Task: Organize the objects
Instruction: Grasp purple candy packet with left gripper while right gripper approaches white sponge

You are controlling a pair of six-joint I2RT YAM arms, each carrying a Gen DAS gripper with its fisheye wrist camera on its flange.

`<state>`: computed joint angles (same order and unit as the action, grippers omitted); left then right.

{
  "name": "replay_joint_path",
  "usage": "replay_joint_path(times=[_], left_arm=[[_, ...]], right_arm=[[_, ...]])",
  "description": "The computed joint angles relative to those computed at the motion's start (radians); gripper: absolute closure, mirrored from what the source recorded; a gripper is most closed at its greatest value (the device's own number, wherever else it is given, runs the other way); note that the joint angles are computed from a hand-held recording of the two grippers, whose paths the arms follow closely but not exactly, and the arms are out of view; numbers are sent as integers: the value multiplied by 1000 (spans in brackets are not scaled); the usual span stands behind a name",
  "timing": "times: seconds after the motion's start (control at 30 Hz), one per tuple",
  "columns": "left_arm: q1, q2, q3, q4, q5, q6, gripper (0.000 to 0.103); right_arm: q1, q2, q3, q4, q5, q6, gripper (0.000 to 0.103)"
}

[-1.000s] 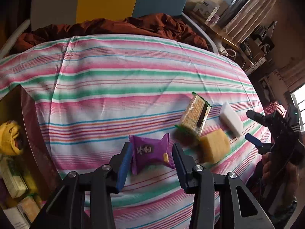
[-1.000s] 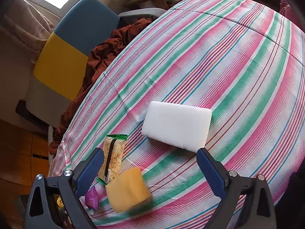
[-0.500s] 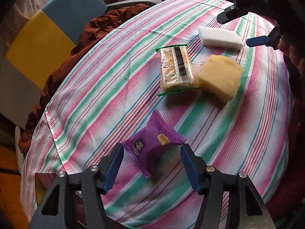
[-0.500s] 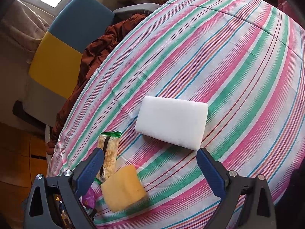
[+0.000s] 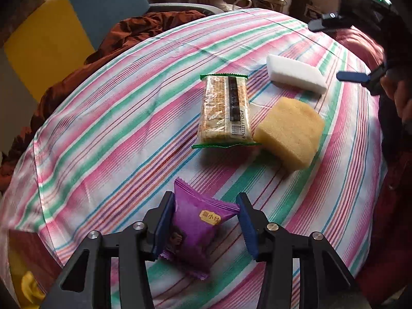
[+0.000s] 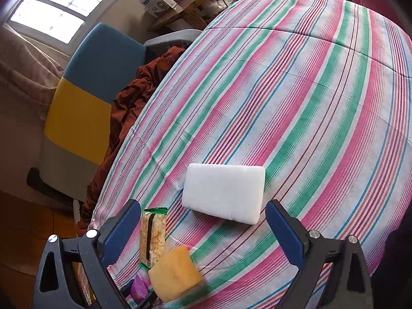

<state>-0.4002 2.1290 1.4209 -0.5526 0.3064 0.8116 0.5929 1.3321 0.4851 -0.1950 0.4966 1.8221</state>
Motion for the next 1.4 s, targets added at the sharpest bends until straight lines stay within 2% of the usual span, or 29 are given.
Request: replay_joint_path(times=[0.2, 0.4, 0.5, 0.6, 0.8, 0.97, 1.17, 1.23, 1.3, 1.4], left_arm=[[17, -67, -127, 89, 6, -189, 52], [29, -88, -199, 172, 23, -224, 52], [35, -91, -216, 201, 37, -229, 52], [39, -90, -221, 212, 51, -234, 52], [54, -87, -227, 225, 86, -237, 51], [51, -87, -239, 250, 96, -256, 50], [60, -97, -261, 272, 113, -258, 49], [60, -97, -264, 278, 115, -261, 49], [57, -93, -266, 288, 114, -268, 49], [55, -100, -277, 301, 111, -272, 49]], right_arm=[[-20, 58, 42, -7, -43, -47, 4], [-35, 145, 126, -52, -89, -139, 4], [-41, 200, 205, -134, -101, -198, 4], [-68, 255, 289, -209, -136, -313, 4], [-163, 420, 502, -414, -212, -750, 4], [-211, 496, 537, -429, -257, -927, 4], [-252, 580, 526, -396, -265, -943, 6], [-275, 532, 444, -298, -308, -927, 12], [-270, 504, 420, -290, -292, -914, 29], [-244, 496, 435, -332, -267, -892, 32]])
